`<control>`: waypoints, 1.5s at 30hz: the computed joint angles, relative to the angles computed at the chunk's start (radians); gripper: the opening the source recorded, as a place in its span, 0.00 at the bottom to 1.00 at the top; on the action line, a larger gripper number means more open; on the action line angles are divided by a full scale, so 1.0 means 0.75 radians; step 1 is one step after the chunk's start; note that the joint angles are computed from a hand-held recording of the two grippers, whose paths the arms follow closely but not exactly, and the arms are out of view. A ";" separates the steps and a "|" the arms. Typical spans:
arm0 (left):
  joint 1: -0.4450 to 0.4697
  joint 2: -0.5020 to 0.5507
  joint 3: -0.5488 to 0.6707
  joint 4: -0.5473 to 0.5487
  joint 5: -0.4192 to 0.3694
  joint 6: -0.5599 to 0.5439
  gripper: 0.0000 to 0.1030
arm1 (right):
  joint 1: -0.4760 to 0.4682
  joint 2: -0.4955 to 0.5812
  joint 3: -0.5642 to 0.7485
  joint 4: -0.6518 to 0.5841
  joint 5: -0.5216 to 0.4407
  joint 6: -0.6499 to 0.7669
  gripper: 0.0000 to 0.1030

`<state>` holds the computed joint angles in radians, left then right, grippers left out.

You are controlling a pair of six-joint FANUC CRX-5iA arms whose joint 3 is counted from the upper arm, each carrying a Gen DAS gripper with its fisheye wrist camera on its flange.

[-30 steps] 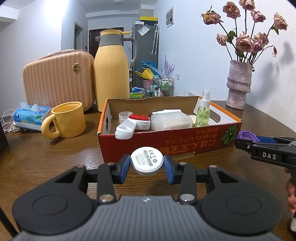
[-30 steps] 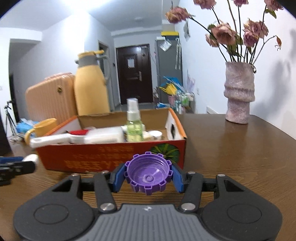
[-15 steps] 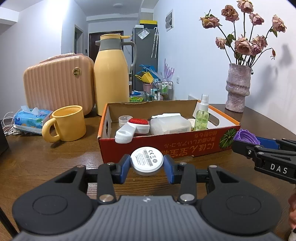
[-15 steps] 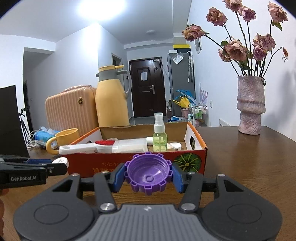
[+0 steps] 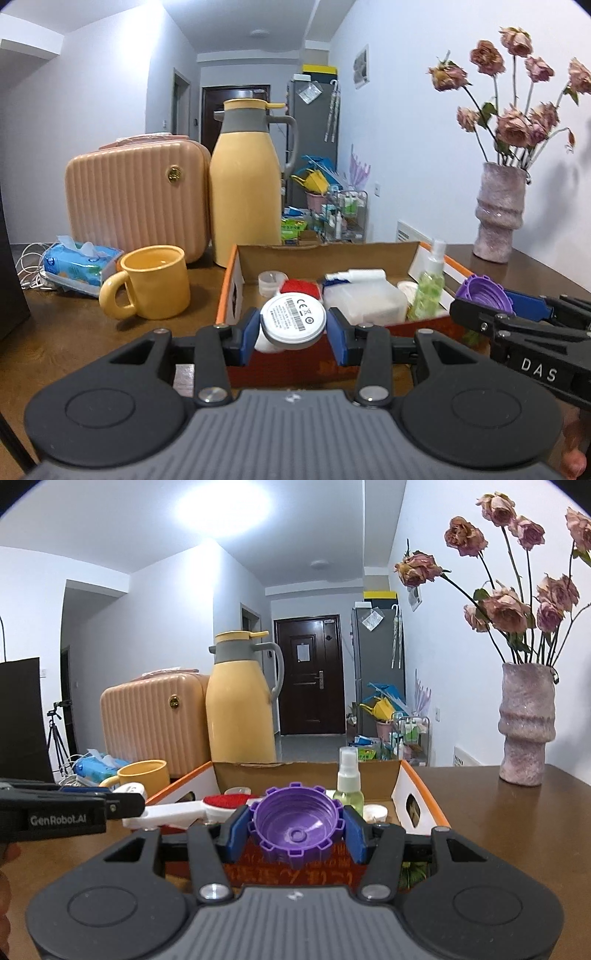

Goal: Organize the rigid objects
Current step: 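Carry the white disc and purple cap over the cardboard box with both grippers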

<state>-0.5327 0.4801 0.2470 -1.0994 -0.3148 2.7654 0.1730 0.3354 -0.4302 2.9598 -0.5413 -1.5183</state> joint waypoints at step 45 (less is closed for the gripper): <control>0.149 0.423 0.591 0.608 -0.118 -0.534 0.39 | -0.005 0.352 0.470 -0.228 0.128 0.188 0.51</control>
